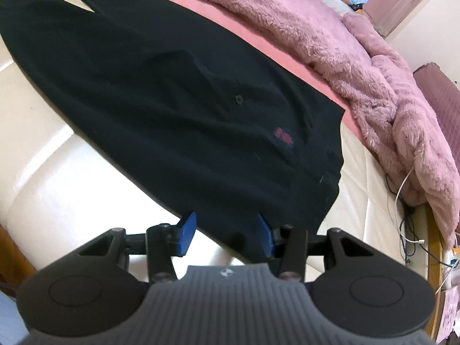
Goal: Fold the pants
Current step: 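Grasp the trouser leg hems with the left and right grippers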
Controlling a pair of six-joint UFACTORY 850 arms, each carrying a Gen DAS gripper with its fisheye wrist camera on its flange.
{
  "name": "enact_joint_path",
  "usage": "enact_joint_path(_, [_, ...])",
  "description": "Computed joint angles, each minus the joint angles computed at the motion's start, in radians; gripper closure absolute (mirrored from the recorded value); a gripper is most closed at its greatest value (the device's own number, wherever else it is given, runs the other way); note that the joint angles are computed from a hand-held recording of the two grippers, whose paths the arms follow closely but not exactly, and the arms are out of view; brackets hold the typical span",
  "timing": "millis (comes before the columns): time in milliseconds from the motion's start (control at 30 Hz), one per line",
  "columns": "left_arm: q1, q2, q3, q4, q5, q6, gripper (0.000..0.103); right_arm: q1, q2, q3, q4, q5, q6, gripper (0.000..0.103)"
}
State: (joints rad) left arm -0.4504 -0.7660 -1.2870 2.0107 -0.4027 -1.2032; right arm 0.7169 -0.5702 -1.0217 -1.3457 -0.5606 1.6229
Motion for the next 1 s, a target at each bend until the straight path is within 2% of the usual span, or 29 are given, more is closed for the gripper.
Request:
enact_joint_path(233, [-0.015,-0.031,0.002,0.126,-0.076,-0.052,0.045,-0.002,-0.015,-0.003,0.011,-0.015,-0.015,0.060])
enact_joint_path(367, [-0.028,-0.068,-0.036,0.097,-0.124,-0.032,0.047,-0.004,-0.024,0.002,0.021,-0.035,-0.104,0.060])
enact_joint_path(400, [-0.034,-0.071,-0.039,0.086,-0.135,-0.023,0.052,0.000,-0.022,0.007,0.025,-0.039,-0.130,0.060])
enact_joint_path(467, [-0.034,-0.072,-0.052,0.023,-0.098,0.007,0.081,0.001,-0.021,0.012,0.030,-0.053,-0.197,0.060])
enact_joint_path(567, [-0.030,-0.067,-0.061,-0.045,-0.055,-0.023,0.097,0.007,-0.019,0.029,0.014,-0.085,-0.309,0.060])
enact_joint_path(667, [-0.025,-0.054,-0.063,-0.052,-0.031,-0.126,0.099,0.009,-0.014,0.046,0.013,-0.088,-0.412,0.062])
enact_joint_path(867, [-0.021,-0.053,-0.101,-0.172,-0.011,-0.116,0.101,0.019,-0.006,0.072,-0.041,-0.096,-0.489,0.064])
enact_joint_path(1000, [-0.019,-0.051,-0.119,-0.230,0.001,-0.124,0.101,0.025,-0.025,0.076,-0.071,-0.123,-0.547,0.076])
